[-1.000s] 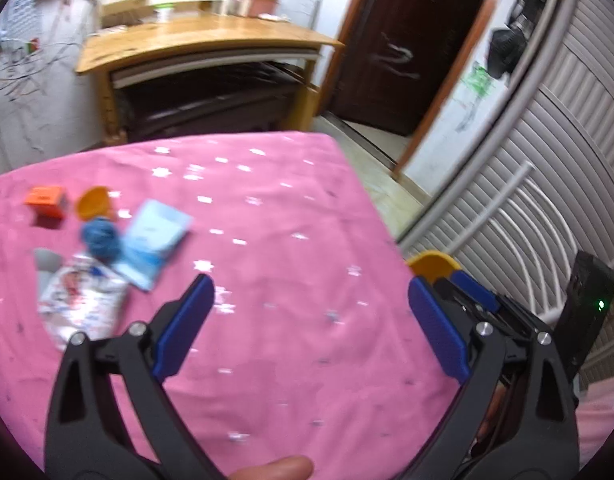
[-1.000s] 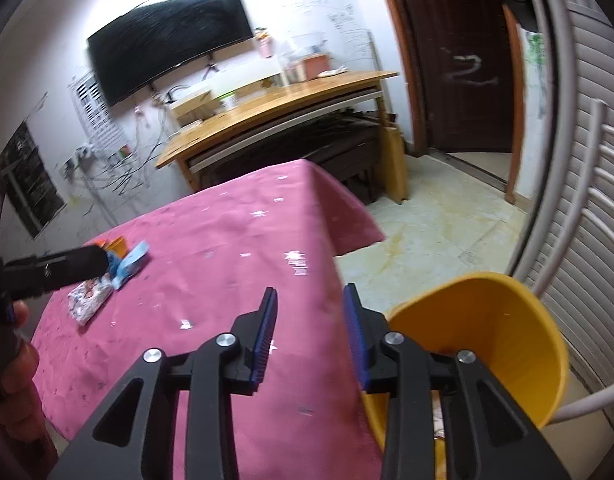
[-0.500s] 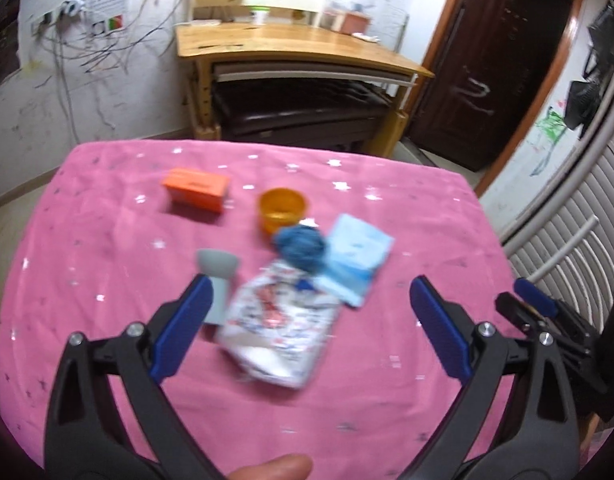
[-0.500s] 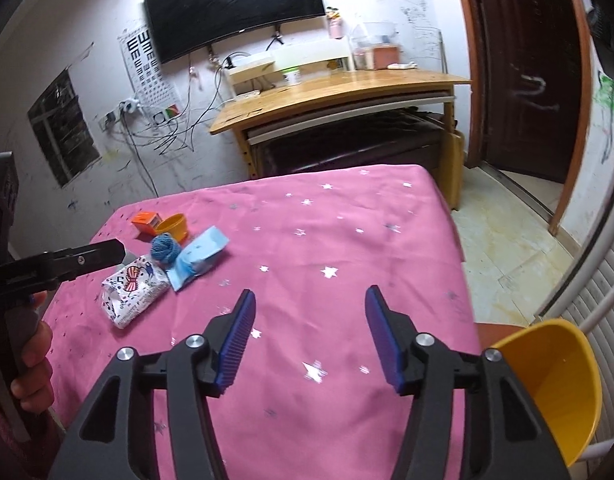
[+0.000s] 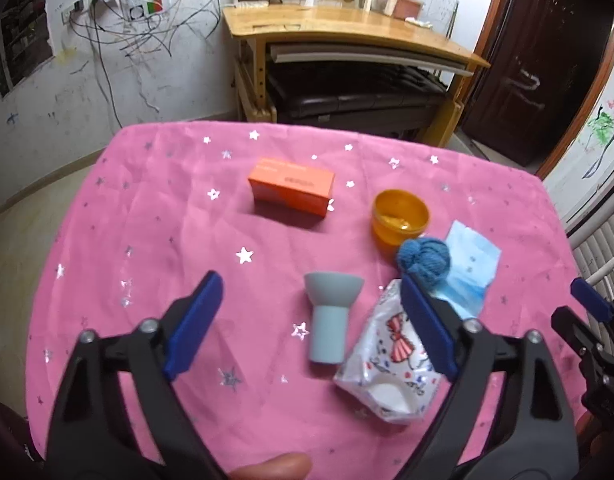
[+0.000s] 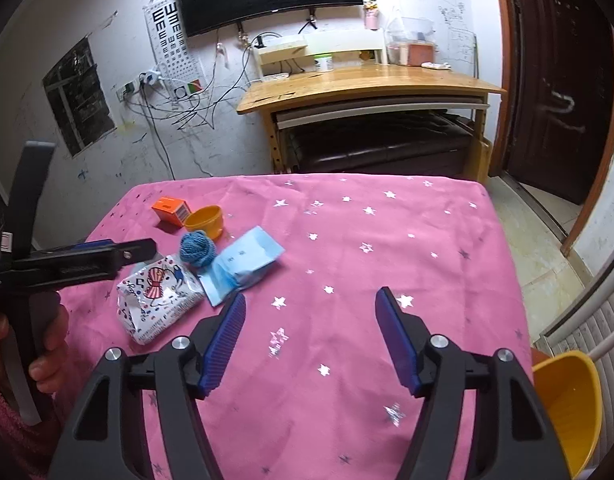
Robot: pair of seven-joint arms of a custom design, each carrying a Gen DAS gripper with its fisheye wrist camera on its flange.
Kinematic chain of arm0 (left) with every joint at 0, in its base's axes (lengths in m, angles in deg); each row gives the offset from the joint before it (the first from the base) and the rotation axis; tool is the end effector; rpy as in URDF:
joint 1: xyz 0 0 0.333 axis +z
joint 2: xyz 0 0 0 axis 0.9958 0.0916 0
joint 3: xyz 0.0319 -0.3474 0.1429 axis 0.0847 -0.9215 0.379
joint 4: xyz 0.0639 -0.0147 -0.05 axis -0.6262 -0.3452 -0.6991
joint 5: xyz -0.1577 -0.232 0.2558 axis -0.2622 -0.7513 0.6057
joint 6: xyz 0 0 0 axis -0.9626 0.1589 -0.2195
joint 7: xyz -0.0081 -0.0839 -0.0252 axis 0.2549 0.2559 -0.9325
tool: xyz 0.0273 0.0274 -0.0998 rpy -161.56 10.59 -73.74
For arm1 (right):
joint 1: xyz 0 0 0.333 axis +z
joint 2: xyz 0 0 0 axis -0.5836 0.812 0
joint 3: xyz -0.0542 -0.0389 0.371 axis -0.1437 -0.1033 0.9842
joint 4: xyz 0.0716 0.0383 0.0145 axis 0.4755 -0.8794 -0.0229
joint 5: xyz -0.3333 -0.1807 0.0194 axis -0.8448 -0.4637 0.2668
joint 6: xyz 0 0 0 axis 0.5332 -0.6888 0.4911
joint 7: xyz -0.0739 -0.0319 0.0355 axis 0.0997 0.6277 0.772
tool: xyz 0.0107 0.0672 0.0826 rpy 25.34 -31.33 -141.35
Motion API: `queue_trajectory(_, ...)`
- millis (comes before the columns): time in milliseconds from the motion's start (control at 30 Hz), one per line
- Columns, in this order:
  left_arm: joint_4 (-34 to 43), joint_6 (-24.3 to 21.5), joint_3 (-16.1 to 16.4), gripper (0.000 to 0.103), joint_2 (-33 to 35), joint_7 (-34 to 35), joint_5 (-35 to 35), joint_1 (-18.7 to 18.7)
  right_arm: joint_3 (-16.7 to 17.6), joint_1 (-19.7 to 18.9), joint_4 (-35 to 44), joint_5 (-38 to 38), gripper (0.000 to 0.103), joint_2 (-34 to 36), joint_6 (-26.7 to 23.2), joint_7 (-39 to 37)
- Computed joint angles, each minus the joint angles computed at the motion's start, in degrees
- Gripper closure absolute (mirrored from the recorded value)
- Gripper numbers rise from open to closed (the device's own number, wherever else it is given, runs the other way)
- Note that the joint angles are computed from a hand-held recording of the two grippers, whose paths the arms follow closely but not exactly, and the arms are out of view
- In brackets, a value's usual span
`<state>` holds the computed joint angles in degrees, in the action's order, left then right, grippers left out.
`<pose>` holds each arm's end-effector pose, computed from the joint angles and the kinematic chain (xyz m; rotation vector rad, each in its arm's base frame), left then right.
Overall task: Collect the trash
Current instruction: 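Move both tools back over the table items, then grasp the grey cup-shaped item with the left tool while the right tool grasps the light blue packet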
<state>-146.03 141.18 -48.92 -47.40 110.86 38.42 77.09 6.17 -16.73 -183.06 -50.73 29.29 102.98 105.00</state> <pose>0.6366 -0.0743 0.3875 -1.9121 1.8967 -0.6889 0.6055 0.2268 0.4276 -1.7974 1.6012 -0.4941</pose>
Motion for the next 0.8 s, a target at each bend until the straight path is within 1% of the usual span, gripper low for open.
queue_trajectory(33,0.43,-0.44,0.83,0.028,0.39,-0.57,0.39,-0.66,0.21,-0.07,0.53,-0.02,0.04,0.23,-0.43,-0.21)
queue_trajectory(267,2.45,-1.65,3.2,0.042,2.3,-2.57,2.78,-2.39,2.56,-1.24,3.34,0.45,0.038,1.88,-2.86,-1.92)
queue_trajectory(300,2.74,-2.04,3.52,0.043,2.56,-2.85,3.18,-2.59,2.92,-1.57,3.53,0.57,0.038,1.97,-3.14,-2.26)
queue_trajectory(367,3.05,-2.56,2.49,0.044,2.85,-2.51,3.07,-1.55,3.37,-1.79,4.44,0.73,0.038,2.39,-3.9,-2.88)
queue_trajectory(433,2.62,-1.63,3.64,0.047,2.85,-3.08,4.09,-2.48,3.34,-1.51,5.38,0.73,0.038,2.84,-4.56,-3.23)
queue_trajectory(500,2.01,-0.77,5.07,0.057,2.71,-3.71,5.26,-3.76,3.94,-1.72,6.69,0.96,0.038,3.49,-5.64,-3.96)
queue_trajectory(533,1.69,-0.35,5.63,0.069,2.62,-4.01,5.66,-4.25,4.52,-2.1,7.37,1.22,0.038,3.9,-6.08,-4.52)
queue_trajectory(567,1.35,0.06,5.84,0.072,2.49,-4.16,5.78,-4.36,6.07,-3.19,8.59,1.95,0.038,4.66,-7.11,-5.69)
queue_trajectory(633,0.89,0.31,5.33,0.072,2.2,-3.95,5.41,-3.74,7.69,-4.21,10.57,3.21,0.038,5.97,-8.86,-7.39)
queue_trajectory(667,0.4,0.83,6.19,0.072,1.98,-4.52,5.54,-4.31,8.13,-4.44,11.25,3.78,0.038,6.41,-9.48,-8.07)
queue_trajectory(700,0.37,0.98,6.26,0.072,1.92,-4.63,5.36,-4.15,8.9,-4.88,12.6,4.55,0.038,7.25,-10.92,-9.04)
queue_trajectory(800,-0.23,1.47,4.18,0.072,1.14,-3.62,3.74,-1.6,9.76,-5.04,16.11,6.42,0.037,9.52,-14.5,-11.41)
